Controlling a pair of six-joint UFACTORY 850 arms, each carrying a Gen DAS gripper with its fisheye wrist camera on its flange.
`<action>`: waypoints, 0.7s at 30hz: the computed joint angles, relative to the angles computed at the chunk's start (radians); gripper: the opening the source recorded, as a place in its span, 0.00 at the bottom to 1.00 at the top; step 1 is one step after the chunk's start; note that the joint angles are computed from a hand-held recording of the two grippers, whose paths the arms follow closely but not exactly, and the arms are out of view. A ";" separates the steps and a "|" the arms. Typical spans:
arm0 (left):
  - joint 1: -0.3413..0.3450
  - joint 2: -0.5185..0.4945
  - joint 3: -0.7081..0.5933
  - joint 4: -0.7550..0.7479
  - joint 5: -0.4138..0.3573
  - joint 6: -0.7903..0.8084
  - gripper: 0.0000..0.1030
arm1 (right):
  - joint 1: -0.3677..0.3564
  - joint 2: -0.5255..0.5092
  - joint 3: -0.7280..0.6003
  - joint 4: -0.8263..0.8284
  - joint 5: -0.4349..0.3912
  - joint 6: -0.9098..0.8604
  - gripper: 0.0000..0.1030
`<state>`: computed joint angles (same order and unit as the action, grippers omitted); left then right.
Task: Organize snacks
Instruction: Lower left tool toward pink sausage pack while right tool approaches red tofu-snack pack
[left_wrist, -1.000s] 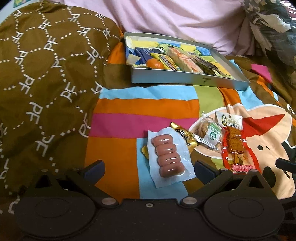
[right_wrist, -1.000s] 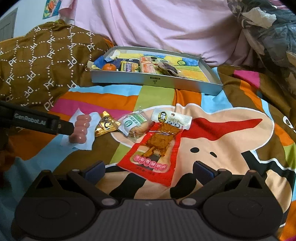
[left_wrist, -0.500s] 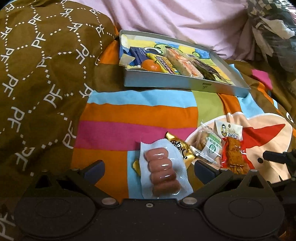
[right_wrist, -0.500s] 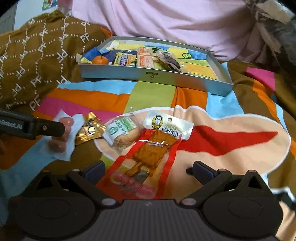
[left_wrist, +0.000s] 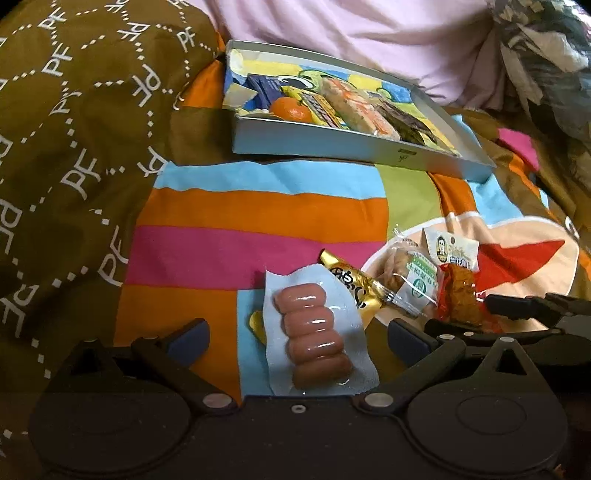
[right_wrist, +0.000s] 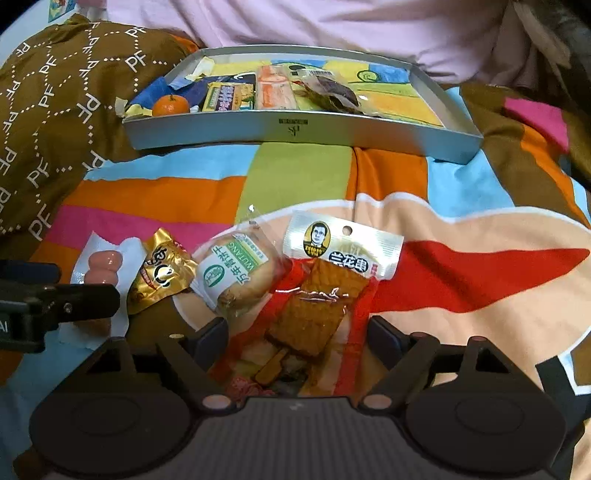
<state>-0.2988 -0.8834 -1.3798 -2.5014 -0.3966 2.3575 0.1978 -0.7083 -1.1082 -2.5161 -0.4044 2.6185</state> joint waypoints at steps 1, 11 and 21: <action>-0.005 -0.001 -0.002 -0.019 0.009 0.027 0.99 | 0.000 0.002 0.003 0.001 0.001 0.001 0.81; -0.028 -0.005 -0.011 -0.111 0.064 0.195 0.97 | 0.000 0.069 0.105 -0.120 0.002 0.080 0.79; -0.042 0.008 0.006 -0.208 0.094 0.345 0.80 | -0.008 0.117 0.188 -0.311 -0.018 0.201 0.79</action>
